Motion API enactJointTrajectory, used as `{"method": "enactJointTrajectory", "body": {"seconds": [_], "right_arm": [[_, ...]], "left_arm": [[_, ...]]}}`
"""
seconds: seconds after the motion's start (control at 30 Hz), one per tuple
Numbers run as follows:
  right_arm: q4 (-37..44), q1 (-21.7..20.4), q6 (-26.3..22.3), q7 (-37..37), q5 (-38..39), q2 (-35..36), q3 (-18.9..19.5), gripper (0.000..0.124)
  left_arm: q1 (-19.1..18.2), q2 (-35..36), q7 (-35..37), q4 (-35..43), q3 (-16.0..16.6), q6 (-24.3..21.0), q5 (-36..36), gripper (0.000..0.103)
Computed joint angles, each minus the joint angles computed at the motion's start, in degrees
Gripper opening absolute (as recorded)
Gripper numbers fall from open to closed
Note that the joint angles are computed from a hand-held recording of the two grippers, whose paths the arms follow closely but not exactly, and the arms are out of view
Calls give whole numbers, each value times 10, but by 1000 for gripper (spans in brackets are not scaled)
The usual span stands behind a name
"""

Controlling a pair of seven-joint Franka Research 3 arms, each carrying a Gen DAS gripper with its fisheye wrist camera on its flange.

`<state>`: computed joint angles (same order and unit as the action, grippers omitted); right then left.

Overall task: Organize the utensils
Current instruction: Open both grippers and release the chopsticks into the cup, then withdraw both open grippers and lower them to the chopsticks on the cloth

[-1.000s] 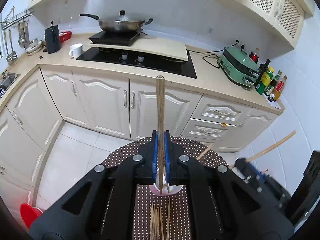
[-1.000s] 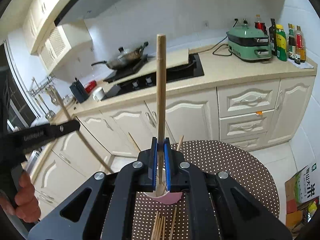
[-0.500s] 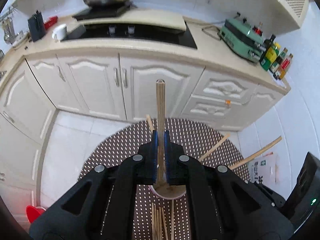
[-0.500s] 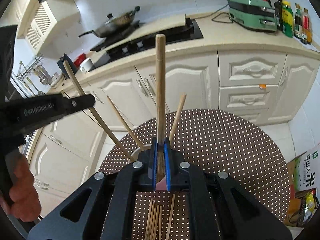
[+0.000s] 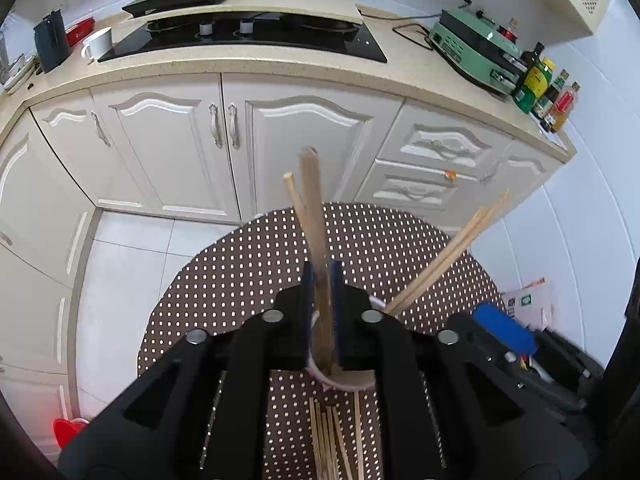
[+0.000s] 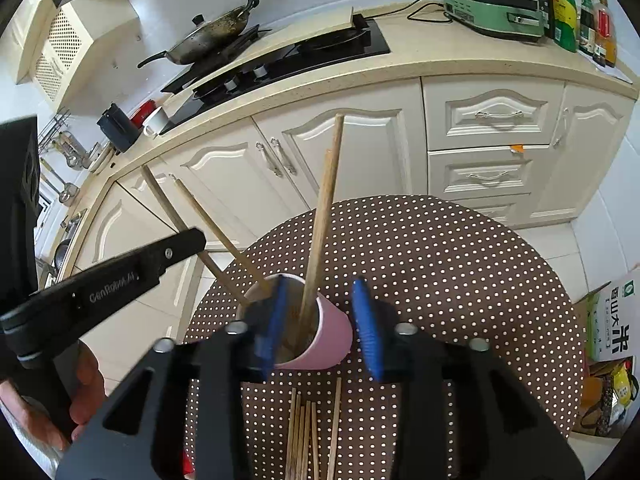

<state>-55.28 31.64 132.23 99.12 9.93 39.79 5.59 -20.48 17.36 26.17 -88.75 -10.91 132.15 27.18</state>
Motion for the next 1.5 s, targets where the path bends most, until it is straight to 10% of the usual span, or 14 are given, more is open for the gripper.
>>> {"method": "enactJointTrajectory", "body": {"seconds": [0.1,1.5], "right_arm": [[-27,0,16,-2,-5,-19,-4,48],[-340,-28,129,-19,13,-235,19,69]], "left_arm": [[-8,-14,-18,-16,3,2,22,54],[-36,-132,-140,-132,-53,-94,85,55]]}}
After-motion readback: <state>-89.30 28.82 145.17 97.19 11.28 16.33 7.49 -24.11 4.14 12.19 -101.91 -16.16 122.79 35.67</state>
